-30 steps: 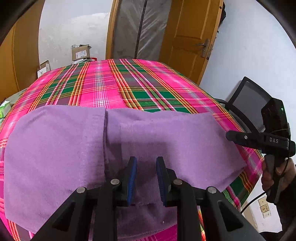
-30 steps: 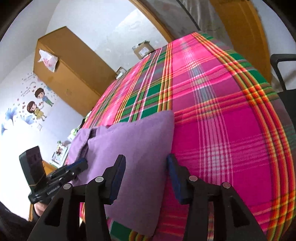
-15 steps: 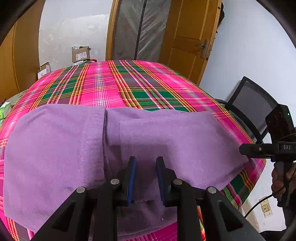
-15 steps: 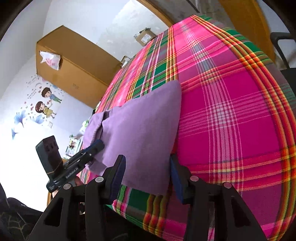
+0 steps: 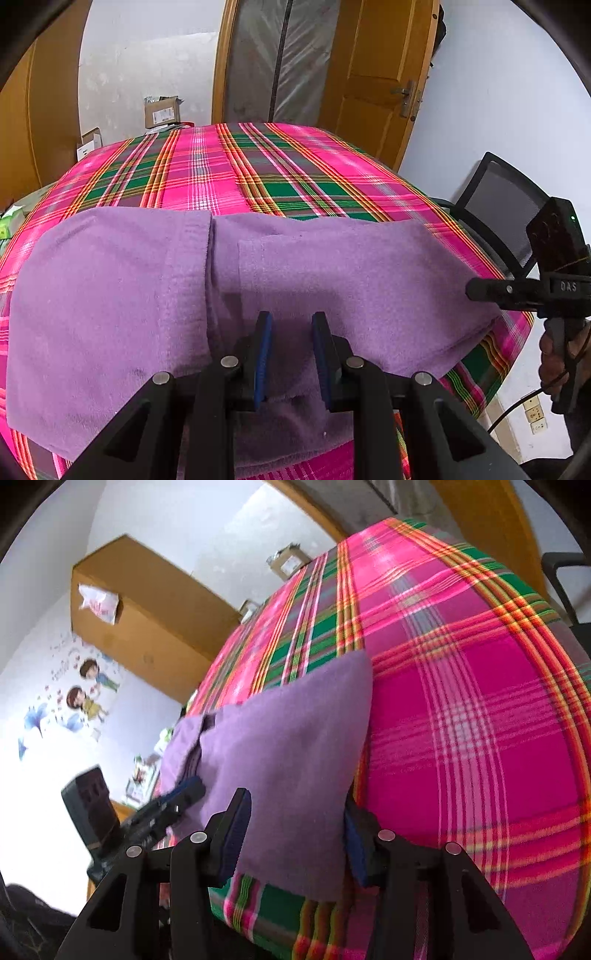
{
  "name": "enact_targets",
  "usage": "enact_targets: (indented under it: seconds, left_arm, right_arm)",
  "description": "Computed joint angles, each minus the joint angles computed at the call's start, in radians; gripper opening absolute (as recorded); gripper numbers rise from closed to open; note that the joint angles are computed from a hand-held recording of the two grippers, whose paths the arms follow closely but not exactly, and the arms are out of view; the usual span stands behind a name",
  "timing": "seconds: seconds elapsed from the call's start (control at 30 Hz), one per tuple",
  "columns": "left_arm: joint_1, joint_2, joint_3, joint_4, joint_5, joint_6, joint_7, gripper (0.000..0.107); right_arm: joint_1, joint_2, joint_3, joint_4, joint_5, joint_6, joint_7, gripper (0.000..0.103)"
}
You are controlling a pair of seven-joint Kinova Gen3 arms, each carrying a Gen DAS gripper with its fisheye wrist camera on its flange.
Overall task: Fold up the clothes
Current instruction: 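Slide the right gripper under the sweatshirt edge and pinch it, then lift the pinched sweatshirt edge up and fold it over the body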
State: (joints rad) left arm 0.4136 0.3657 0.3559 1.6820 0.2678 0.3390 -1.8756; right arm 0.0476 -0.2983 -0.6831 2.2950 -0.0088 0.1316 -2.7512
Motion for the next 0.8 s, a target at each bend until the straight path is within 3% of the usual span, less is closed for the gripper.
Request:
enact_targets:
  seconds: [0.13, 0.53, 0.8]
  left_arm:
    - [0.003, -0.001, -0.001, 0.009, 0.0, -0.017, 0.002, 0.022]
    - [-0.015, -0.003, 0.02, 0.019, 0.002, -0.028, -0.011, 0.022]
    - [-0.115, -0.016, 0.104, 0.033, 0.117, -0.015, -0.115, 0.022]
  right_arm:
    - [-0.076, -0.01, 0.056, -0.012, -0.012, 0.056, 0.006, 0.045]
    - [0.096, 0.009, -0.089, 0.01, -0.004, -0.032, -0.06, 0.019]
    - [0.156, -0.04, -0.142, 0.001, -0.033, -0.047, -0.035, 0.016]
